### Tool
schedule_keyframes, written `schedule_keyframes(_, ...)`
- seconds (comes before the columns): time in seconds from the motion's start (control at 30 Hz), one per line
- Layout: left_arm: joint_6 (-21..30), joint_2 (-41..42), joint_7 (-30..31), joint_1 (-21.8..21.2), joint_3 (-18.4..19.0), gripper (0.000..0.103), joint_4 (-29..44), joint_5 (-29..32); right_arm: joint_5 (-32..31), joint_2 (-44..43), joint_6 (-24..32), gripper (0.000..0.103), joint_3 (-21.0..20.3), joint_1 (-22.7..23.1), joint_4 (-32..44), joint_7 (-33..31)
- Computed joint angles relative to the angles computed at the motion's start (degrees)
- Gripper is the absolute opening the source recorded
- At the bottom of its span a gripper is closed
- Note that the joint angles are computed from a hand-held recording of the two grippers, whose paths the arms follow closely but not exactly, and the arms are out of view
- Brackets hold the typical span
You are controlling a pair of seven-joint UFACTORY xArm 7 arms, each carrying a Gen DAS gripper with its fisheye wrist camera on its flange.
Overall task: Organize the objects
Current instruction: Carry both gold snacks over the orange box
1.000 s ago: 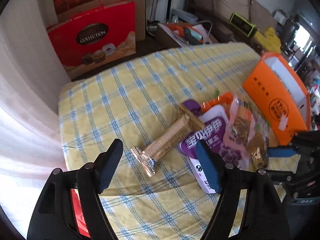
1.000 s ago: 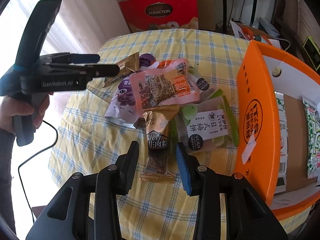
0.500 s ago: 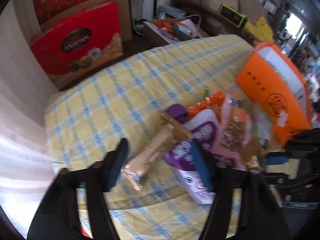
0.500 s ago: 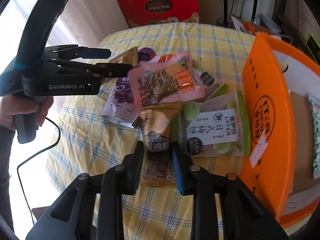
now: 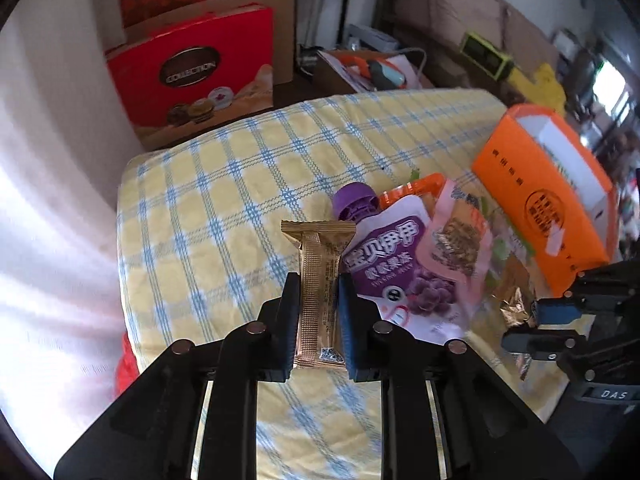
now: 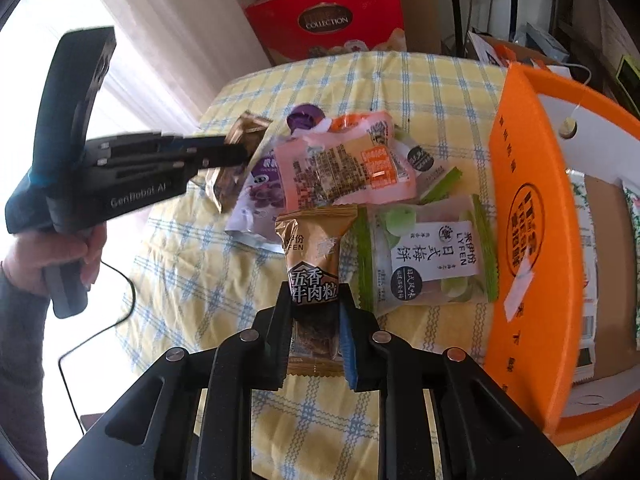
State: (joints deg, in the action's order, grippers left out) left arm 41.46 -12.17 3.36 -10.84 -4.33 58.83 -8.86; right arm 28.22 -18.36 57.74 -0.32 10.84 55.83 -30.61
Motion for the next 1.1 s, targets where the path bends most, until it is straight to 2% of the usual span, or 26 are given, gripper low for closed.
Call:
schedule_keyframes(0.23, -1.42, -7.09, -6.46, -0.83, -1.44, 0.017, -3.67, 0.03, 0.86, -1.44, 0.16, 0.020, -0.64, 0.06, 1.32, -1.00)
schedule_keyframes(0.47, 2.25, -10.97, -16.38, -1.25, -5.41, 0.017, -1.72, 5.45, 0.40, -2.63, 0.67, 0.020, -1.42, -0.52, 3.18, -1.13)
schedule_keyframes(0.6, 4.06, -11.23, -22.69, -1.20, -7.46, 0.017, 0.44, 8.95, 0.36, -3.14, 0.56, 0.020, -2.05, -1.05, 4.25, -1.00)
schedule_keyframes(1.1, 3.02, -10.14, -32.69, -3.11, -9.86, 0.017, 4.09, 14.61, -1.51, -5.30, -2.85, 0.020, -4.03, -2.66, 6.67, -2.28)
